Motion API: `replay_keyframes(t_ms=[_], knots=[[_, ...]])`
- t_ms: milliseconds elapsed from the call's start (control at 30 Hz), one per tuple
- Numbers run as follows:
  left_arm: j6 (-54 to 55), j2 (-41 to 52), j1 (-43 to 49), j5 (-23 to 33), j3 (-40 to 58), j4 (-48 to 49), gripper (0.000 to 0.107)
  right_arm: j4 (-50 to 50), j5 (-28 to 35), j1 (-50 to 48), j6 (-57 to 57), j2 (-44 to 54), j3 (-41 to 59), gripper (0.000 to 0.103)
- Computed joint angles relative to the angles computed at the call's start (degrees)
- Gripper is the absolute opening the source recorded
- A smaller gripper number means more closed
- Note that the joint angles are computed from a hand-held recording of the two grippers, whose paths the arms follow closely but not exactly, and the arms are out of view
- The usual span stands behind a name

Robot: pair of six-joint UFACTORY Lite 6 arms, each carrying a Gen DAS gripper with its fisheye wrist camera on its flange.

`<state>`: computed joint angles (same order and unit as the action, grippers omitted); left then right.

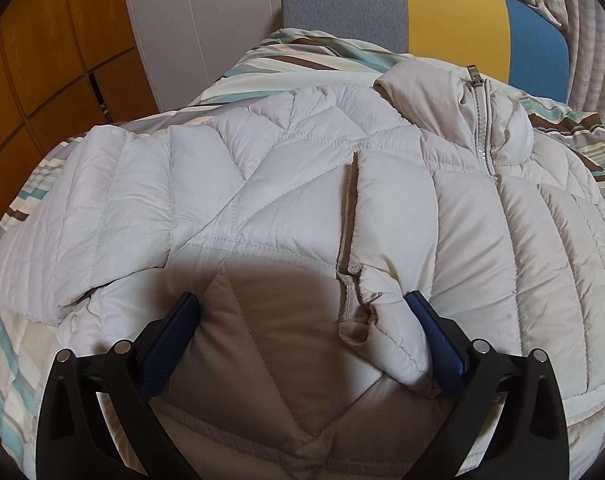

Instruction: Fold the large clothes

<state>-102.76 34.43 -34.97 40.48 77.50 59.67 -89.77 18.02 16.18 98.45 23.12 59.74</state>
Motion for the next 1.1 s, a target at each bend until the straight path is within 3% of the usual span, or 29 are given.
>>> replay_keyframes(t_ms=[233, 433, 667, 900, 1033, 1100], knots=[[0.1, -0.9, 0.1, -0.8, -0.6, -0.4, 0.1, -4.1, 1.3, 0.6, 4.7, -0.7, -1.3, 0.101], [-5.0, -14.4, 1.7, -7.9, -14.0, 3.7, 0.1, -4.5, 1.1, 0.6, 5.2, -0.8, -1.4, 0.101], [-10.5, -35.1, 4.6, -0.7, -30.9, 9.6, 0.1, -4.6, 0.7, 0.3, 5.3, -0.4, -1.1, 0.101], [-2.4, -57.6, 21.7, -0.3, -47.6, 4.6, 0.1, -4.6, 0.6, 0.3, 5.2, -0.4, -1.0, 0.101], [6.8, -66.1, 39.6, -2.7, -52.4, 0.0, 0.1, -4.5, 0.2, 0.1, 5.3, -0.4, -1.0, 0.101], [11.0, -67.4, 50.1, -6.7, -53.4, -2.0, 0.1, -4.8, 0.1, -0.1, 5.3, -0.4, -1.0, 0.101]])
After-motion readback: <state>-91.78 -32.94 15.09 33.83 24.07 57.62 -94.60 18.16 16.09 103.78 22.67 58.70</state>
